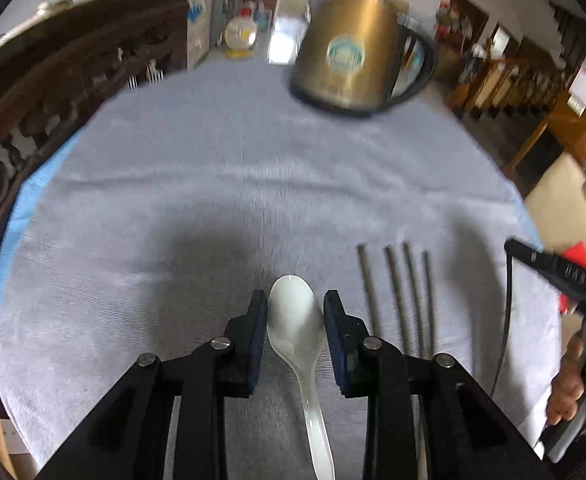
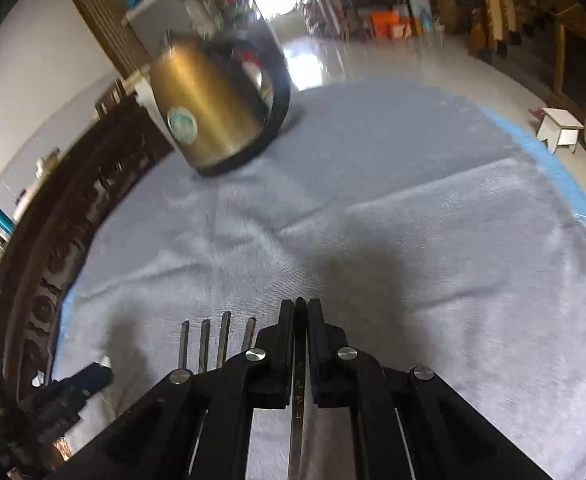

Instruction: Organize utensils

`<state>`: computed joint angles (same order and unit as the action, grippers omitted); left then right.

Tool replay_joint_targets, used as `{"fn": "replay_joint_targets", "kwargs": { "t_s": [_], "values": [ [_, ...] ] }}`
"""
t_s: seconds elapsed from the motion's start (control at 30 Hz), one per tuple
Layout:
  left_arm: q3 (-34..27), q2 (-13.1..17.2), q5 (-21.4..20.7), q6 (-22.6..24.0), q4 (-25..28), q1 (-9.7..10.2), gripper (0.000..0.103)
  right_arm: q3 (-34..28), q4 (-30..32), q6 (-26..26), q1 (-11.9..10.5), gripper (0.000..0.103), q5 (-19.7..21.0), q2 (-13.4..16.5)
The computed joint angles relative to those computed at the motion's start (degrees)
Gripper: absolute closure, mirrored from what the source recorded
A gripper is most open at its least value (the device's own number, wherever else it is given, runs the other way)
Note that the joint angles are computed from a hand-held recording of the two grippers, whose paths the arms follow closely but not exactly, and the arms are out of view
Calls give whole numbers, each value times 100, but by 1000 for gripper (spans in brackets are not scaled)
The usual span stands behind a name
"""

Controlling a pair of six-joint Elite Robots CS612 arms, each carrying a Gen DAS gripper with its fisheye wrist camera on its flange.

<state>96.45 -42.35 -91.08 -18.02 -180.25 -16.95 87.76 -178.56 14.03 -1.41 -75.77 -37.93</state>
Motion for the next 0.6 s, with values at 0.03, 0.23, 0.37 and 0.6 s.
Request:
{"fn": "replay_joint_targets", "kwargs": {
  "t_s": [0.03,0.23,0.37,0.6],
  "values": [
    [150,-89,4,-35,-213,0,73,131,-262,55,-39,96,66,-45],
    [774,-446,90,-371,-1368,-78,73,844,-1617,414,-143,96,111,-344],
    [985,-515,156,-586,-1887,-144,73,1360,-2598,545,-129,96,-15,-583],
    [1572,-725,504,-860,-2799,-339,73,2015,-3990,622,-10,96,-597,-893]
  ]
}}
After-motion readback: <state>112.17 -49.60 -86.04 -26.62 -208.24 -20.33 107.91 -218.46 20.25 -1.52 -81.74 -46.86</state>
